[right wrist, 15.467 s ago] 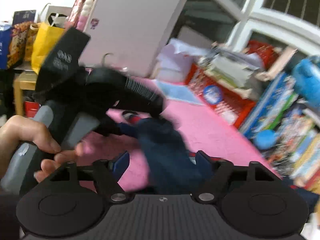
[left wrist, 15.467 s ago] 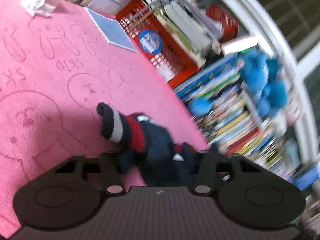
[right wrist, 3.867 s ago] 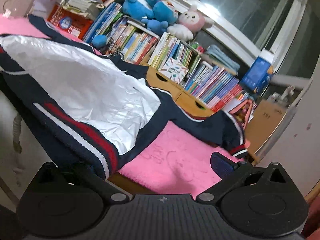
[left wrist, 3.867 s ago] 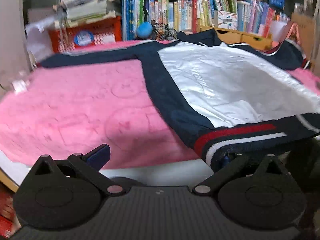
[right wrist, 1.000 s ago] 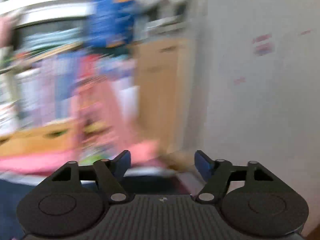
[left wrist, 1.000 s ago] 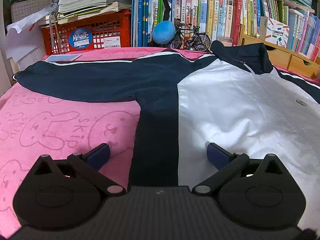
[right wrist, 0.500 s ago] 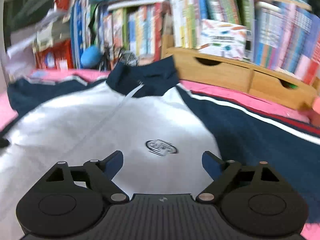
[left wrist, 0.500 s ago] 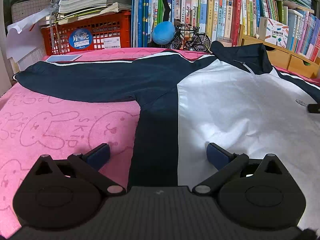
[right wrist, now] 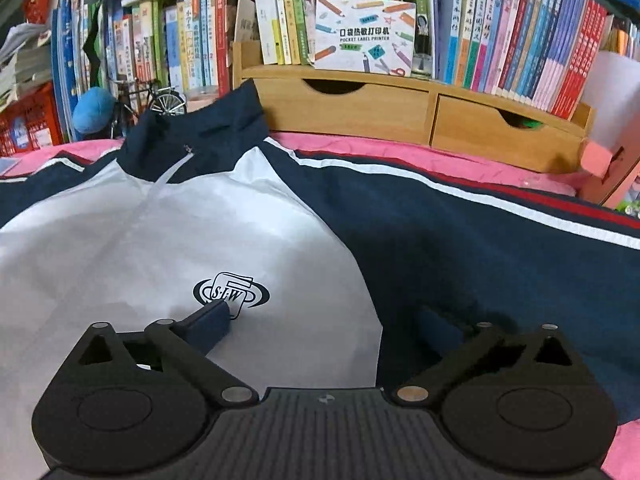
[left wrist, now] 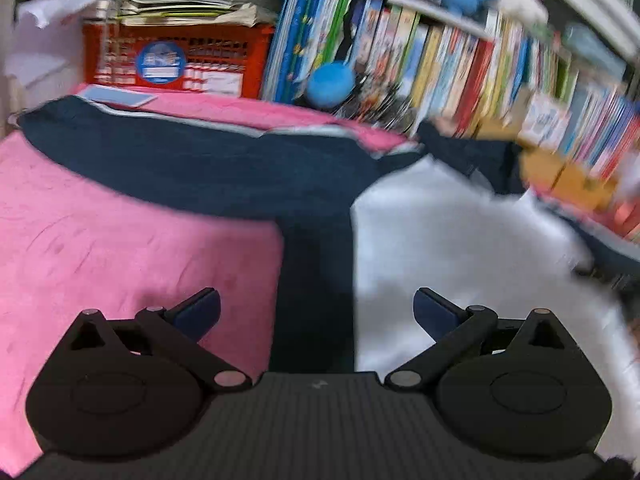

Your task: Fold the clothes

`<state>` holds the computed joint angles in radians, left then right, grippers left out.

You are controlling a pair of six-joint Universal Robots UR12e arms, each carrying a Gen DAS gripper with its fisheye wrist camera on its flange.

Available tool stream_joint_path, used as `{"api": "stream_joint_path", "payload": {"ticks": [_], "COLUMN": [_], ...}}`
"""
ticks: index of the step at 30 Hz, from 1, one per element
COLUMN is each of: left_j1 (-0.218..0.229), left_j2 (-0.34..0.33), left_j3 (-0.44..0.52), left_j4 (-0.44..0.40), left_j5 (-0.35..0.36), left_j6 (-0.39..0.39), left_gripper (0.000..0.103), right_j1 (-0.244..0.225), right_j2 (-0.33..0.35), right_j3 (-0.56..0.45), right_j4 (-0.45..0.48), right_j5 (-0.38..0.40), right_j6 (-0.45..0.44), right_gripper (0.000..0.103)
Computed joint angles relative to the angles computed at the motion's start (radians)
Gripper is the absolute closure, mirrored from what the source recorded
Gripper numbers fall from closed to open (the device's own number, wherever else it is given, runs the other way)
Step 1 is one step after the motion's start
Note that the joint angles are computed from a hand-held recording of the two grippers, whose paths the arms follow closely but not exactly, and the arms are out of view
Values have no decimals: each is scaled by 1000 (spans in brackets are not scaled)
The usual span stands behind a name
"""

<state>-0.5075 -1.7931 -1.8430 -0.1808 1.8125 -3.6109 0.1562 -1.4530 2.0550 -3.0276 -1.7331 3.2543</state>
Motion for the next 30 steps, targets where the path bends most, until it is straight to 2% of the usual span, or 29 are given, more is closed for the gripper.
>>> {"api": "stream_joint_path", "payload": {"ticks": [2,4,5,6,8,11,12,14,18,21,25,26,28,30], "left_j1": [22,33,41,54,82,110,109,88,107,120,115,110,100,98], "left_j2": [-12,-50,-71,-92,-136,-209,-236,-285,-324,-342,-350,-346,-327,-298], "left_j3": [34,93,130,170,240,334,371,437,505,530,552,547,508,464], "left_j4": [14,12,-31,-91,-183,-274,-311,-344,-388,-390,-413,-398,-314,-223], "left_j5": [-43,-37,-33,-48,-113,-148,-110,16,70,107,151,170,200,149], "left_j6": [45,175,212,222,192,132,135,189,158,129,98,102,121,177], "left_gripper": [0,0,0,0,1,4,3,0,0,0,0,0,3,3], "right_j1": [-4,-5,-5,-4,-4,-5,-5,-6,-6,-6,-8,-9,-10,-10], "right_j2": [-1,0,0,0,0,0,0,0,0,0,0,-1,-1,-1], "right_j3": [2,0,0,-1,-2,-2,-2,-2,-2,-2,-3,-2,-2,-2], "right_j4": [0,3,3,3,4,5,6,7,7,8,9,8,9,9], "right_j5": [9,13,12,12,13,14,16,18,17,18,20,22,24,24], "right_j6": [4,6,4,4,6,7,8,10,10,10,9,8,7,7], "right_gripper": [0,0,0,0,0,0,0,0,0,0,0,0,0,0]}}
